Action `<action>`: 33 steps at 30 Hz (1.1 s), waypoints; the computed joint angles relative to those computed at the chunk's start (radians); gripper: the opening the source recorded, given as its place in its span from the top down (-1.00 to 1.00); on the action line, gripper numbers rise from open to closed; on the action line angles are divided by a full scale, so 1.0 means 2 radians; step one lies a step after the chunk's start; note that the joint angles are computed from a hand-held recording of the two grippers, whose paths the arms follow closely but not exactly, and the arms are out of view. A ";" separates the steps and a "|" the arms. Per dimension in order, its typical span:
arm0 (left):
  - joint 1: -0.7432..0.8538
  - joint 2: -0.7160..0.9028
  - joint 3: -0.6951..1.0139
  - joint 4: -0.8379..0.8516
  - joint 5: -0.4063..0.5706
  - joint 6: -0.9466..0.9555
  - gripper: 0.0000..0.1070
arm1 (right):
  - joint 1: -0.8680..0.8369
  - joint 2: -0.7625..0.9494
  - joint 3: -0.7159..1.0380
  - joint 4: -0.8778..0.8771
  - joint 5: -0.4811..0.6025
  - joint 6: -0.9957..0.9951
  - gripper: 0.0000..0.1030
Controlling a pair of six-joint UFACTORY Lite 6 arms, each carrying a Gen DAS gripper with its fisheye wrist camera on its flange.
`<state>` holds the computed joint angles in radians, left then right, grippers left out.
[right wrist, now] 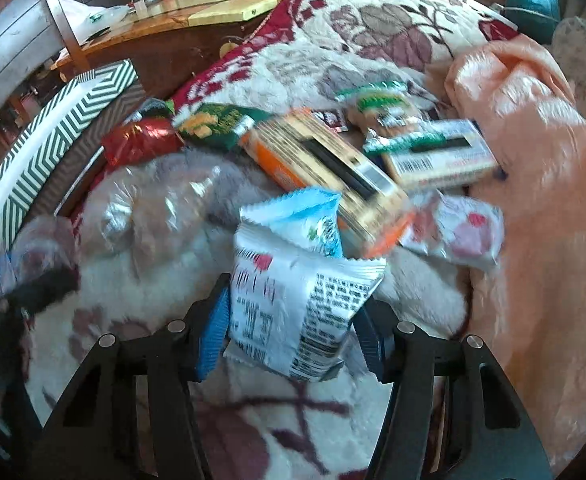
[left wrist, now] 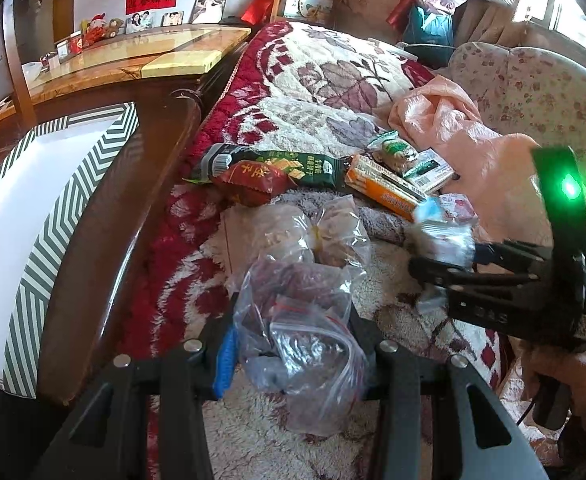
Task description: Organize snacks
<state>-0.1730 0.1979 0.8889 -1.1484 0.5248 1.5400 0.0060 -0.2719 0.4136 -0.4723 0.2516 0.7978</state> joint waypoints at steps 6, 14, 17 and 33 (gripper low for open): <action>-0.002 0.003 0.001 0.003 -0.004 -0.004 0.12 | -0.042 -0.068 -0.063 0.113 -0.009 -0.103 -0.11; -0.002 0.003 0.000 0.000 -0.005 -0.001 0.12 | -0.077 -0.155 -0.105 0.236 0.026 -0.236 -0.14; -0.001 0.004 0.000 0.000 -0.004 0.000 0.12 | -0.121 -0.190 -0.114 0.324 0.066 -0.343 -0.29; -0.005 -0.002 -0.009 -0.001 -0.015 0.010 0.11 | -0.073 -0.232 -0.085 0.226 0.216 -0.343 -0.29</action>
